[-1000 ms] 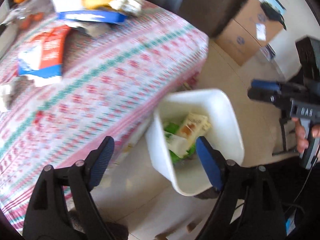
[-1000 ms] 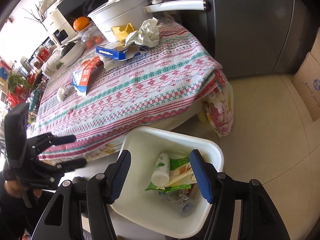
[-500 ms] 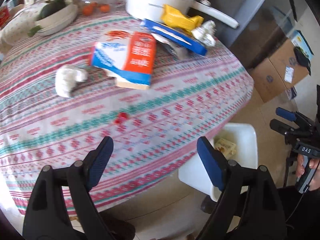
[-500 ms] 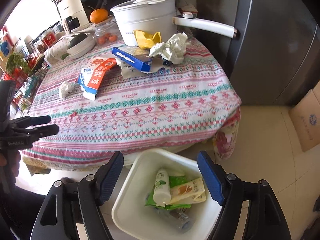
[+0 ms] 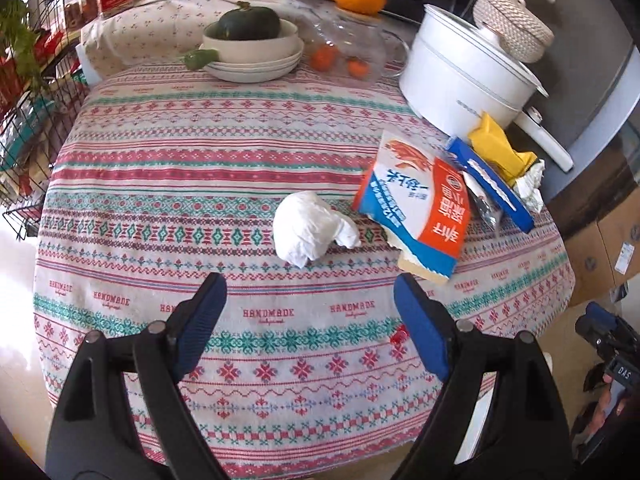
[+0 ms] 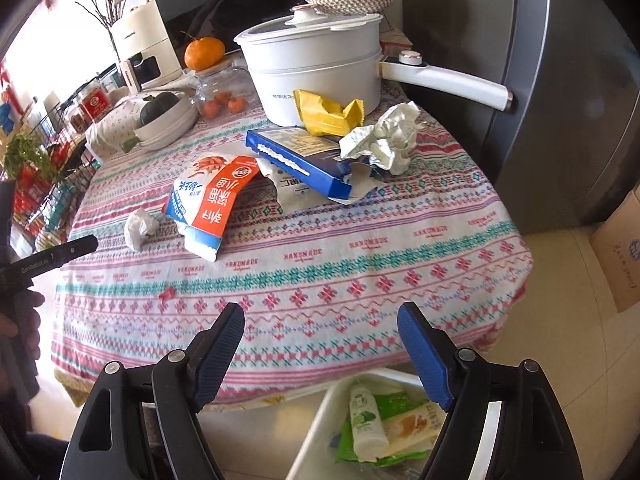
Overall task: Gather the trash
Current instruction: 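Reach the left tool to the white crumpled tissue and close on it, then grasp the orange-and-white snack bag with the right tool while the left tool holds the tissue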
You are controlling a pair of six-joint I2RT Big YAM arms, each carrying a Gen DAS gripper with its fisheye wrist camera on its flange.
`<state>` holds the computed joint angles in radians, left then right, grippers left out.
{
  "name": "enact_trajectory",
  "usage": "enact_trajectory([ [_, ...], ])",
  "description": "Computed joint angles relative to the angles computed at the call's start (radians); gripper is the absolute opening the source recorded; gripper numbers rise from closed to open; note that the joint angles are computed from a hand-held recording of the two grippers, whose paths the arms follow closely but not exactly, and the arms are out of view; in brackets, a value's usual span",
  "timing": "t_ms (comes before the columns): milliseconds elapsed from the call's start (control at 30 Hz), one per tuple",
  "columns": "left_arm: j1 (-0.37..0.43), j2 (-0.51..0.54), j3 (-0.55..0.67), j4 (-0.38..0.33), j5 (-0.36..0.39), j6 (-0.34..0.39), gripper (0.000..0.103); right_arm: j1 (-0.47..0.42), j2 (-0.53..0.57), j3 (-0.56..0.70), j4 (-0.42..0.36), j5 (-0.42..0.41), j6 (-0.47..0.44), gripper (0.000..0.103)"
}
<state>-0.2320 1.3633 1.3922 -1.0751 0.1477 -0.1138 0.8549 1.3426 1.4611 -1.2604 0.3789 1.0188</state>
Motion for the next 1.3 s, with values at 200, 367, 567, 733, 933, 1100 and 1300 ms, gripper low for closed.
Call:
enact_trajectory([
  [200,0.034,0.035,-0.01,0.089,0.028,-0.064,0.085,-0.041,0.089,0.042,0.05,-0.035,-0.057,0.081],
  [367,0.029,0.075,-0.012,0.145,0.065,-0.11,0.082,-0.065,0.174,0.097,0.036,-0.015,-0.101,0.081],
  [567,-0.016,0.138,0.013,0.131,0.016,-0.06,0.063,-0.086,0.236,0.131,0.046,-0.039,-0.139,0.081],
  [733,-0.024,0.165,0.019,0.127,0.012,-0.07,0.037,-0.09,0.265,0.149,0.04,-0.022,-0.168,0.081],
  [933,-0.05,0.13,0.011,0.11,-0.052,-0.047,0.03,-0.091,0.27,0.145,0.067,-0.037,-0.192,0.081],
  [1100,-0.037,0.071,-0.007,0.097,-0.046,-0.029,0.029,-0.092,0.272,0.142,0.121,-0.057,-0.202,0.081],
  [1300,-0.003,0.015,-0.036,0.08,-0.057,0.039,0.029,-0.097,0.303,0.147,0.214,-0.116,-0.204,0.081],
])
